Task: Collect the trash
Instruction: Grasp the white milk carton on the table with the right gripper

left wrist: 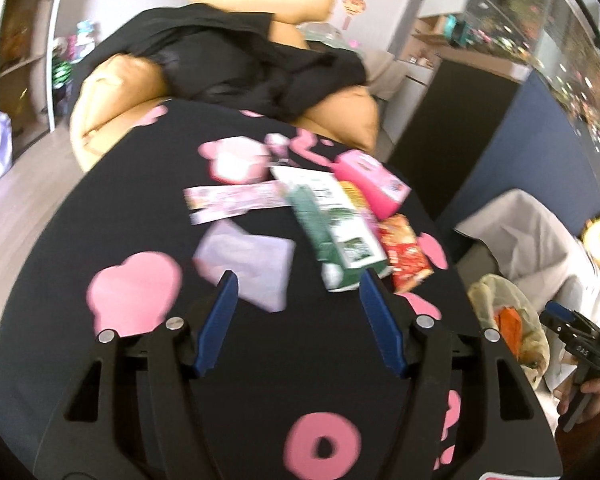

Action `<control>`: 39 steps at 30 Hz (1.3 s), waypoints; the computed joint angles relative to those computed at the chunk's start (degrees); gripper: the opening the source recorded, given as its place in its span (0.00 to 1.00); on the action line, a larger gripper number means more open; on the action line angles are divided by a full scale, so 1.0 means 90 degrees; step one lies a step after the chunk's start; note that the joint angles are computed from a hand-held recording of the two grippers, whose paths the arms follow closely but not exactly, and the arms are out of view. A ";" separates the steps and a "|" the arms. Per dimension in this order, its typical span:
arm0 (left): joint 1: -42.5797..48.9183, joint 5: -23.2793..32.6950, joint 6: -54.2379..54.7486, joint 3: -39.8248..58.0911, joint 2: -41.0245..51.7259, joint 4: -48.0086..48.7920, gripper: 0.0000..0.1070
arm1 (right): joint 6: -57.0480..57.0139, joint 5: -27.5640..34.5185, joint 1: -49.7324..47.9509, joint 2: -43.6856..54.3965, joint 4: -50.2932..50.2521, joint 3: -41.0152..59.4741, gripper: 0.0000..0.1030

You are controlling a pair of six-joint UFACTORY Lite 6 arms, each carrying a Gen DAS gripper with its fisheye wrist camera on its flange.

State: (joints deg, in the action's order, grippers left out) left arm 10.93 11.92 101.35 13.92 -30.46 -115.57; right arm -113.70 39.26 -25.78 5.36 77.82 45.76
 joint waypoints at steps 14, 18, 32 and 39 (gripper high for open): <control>0.2330 0.1755 0.0099 0.0047 0.1154 0.1460 0.56 | -0.0644 -0.1079 0.3036 0.0491 0.2253 -0.0047 0.58; 0.1955 0.1569 0.0539 0.0204 0.1512 0.0909 0.56 | -0.0732 -0.1237 0.3597 0.0722 0.2611 0.0182 0.58; 0.2877 0.1509 0.0261 0.0312 0.1524 0.1678 0.56 | 0.4521 -0.2696 0.6168 0.3990 -0.1008 0.4761 0.58; 0.3443 0.2006 0.0328 0.0458 0.1821 0.2064 0.56 | 0.8809 -0.2078 0.6373 0.5814 -0.5176 0.7266 0.58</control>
